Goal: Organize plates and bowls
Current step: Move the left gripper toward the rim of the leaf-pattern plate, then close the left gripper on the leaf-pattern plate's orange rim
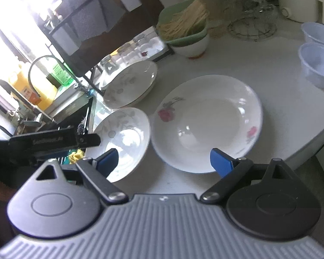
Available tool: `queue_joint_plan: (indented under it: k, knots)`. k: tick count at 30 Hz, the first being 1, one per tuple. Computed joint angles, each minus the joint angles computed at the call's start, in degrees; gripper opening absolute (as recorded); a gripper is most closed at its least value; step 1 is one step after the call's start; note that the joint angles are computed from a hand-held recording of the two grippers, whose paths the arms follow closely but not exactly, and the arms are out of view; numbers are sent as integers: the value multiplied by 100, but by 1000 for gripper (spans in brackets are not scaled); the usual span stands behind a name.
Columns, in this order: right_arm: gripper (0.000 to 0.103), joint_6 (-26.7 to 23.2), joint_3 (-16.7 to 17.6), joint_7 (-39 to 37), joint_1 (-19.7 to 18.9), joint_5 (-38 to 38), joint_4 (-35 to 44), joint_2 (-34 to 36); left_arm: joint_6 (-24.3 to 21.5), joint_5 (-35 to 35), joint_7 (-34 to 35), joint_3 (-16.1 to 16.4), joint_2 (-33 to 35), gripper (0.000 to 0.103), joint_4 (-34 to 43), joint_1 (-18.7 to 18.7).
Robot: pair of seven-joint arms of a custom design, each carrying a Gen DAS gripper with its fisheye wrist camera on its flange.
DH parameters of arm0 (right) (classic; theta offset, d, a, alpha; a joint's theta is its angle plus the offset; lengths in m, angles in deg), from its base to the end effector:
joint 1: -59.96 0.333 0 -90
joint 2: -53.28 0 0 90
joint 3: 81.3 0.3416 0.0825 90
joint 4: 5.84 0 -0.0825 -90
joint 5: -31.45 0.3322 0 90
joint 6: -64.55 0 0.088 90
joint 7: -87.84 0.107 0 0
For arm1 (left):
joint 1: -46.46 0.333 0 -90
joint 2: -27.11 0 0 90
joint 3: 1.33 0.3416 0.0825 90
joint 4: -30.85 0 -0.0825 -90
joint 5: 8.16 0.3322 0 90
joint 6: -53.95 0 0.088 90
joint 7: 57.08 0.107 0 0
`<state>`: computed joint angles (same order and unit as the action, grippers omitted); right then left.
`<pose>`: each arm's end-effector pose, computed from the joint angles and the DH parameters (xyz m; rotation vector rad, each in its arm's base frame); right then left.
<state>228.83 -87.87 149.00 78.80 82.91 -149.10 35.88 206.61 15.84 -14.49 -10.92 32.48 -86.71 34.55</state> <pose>0.4184 0.0425 0.5074 -1.5880 1.7269 -0.1885 0.5231 -0.2155 0.5036 -2.0433 1.7855 -0.6347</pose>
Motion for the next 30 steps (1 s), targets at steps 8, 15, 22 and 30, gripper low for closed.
queue_joint_plan:
  k: [8,15,22,30]
  knots:
    - [87,-215,80,-1144,340,1515,389,498,878,-896,1075,81,178,94,-302,468]
    - [80,-787,464,-519,-160,1387,581,810,941,-2151,2509,-32,457,79,-155,743]
    - [72,-293,751,-536,-186,1409,831,1264,1208,-3716,3827,-417,773,55,-152,1227]
    - [36,40,945,-120,-276,876,1051,1720,1198,-4258,4376,-391,1067,45,80,1202]
